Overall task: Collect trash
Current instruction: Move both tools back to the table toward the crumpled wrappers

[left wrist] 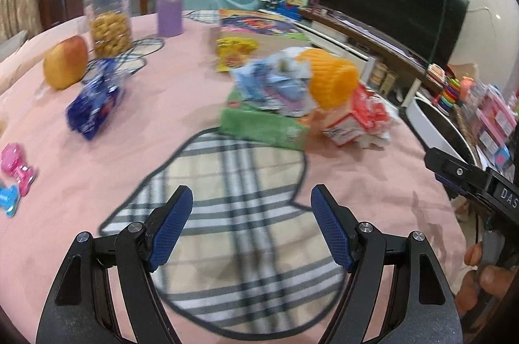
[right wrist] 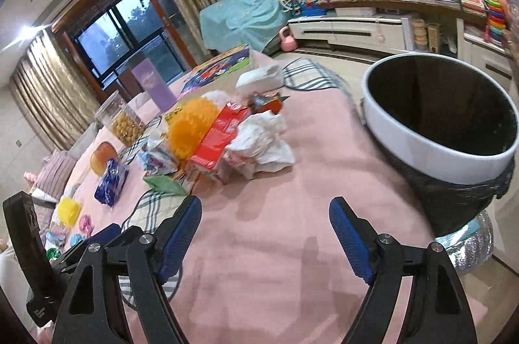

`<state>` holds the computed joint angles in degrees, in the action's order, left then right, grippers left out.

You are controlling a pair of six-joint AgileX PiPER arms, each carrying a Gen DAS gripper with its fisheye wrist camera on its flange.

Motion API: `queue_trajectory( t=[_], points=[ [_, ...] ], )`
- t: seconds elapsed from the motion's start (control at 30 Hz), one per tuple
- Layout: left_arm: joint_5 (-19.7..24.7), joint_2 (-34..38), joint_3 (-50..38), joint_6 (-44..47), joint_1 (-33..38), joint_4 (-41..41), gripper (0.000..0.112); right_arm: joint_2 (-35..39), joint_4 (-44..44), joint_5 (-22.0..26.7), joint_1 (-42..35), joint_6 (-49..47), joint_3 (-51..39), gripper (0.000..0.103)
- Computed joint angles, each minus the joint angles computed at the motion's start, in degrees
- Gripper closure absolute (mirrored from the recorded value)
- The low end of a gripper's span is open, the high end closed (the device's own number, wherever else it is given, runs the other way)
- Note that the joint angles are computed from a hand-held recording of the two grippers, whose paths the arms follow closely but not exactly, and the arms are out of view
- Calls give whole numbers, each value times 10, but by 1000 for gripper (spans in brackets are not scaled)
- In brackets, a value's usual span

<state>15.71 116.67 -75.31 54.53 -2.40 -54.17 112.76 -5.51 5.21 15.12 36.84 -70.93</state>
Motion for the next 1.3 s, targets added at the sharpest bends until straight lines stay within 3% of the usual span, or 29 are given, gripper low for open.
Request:
queue_trajectory(
  t=[0.23, 0.53, 0.63, 0.73, 1.0, 1.3],
  points=[
    [0, 11, -9, -10, 38, 7, 35, 33, 47, 18, 23, -44, -49, 21],
    [24, 40, -62, -90, 34, 86, 35, 52, -141, 29, 21, 134, -72, 21],
    [37, 52, -85, -112, 20, 107, 32, 61, -157, 40, 14, 139, -84, 21],
    [42, 69, -117, -156, 0, 152, 27, 76, -73, 49, 2, 40, -106, 21],
    [106, 140, -256, -308, -36, 292, 25, 136, 130, 92, -27, -198, -191, 27],
    [97, 145, -273, -232, -20, 185, 25, 161, 293, 109, -48, -360, -223, 38]
  ],
)
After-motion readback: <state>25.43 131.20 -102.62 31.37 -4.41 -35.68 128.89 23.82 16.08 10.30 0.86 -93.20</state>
